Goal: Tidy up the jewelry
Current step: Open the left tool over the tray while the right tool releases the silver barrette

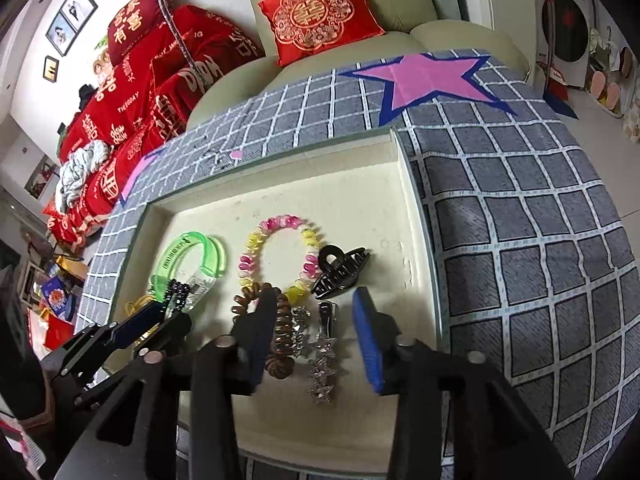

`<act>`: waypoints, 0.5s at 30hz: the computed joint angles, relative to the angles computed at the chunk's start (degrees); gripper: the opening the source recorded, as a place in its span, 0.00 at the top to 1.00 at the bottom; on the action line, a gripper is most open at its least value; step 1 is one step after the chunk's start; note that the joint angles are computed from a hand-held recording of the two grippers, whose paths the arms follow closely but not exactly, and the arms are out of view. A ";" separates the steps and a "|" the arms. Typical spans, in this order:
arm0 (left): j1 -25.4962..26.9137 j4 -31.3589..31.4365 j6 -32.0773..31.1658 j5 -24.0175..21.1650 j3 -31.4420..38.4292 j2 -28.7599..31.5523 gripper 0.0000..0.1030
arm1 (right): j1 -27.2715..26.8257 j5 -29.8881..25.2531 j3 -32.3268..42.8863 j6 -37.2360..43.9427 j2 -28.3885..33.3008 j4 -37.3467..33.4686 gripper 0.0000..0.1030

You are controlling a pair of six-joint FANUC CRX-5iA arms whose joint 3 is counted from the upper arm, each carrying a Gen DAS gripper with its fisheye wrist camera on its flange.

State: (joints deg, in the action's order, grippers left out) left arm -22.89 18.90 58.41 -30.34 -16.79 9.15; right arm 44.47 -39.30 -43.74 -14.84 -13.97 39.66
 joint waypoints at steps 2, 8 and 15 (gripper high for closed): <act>0.16 0.49 0.05 0.32 -0.33 -0.42 0.48 | 0.57 -0.54 -0.27 -0.88 -0.69 0.90 0.55; 0.46 2.31 -0.20 2.23 -1.69 -2.11 0.07 | 2.90 -3.90 0.30 -1.70 -1.28 2.05 0.47; 0.69 0.75 1.70 1.58 -1.03 -2.40 0.07 | 4.47 -6.36 0.95 -1.81 -1.71 1.02 0.45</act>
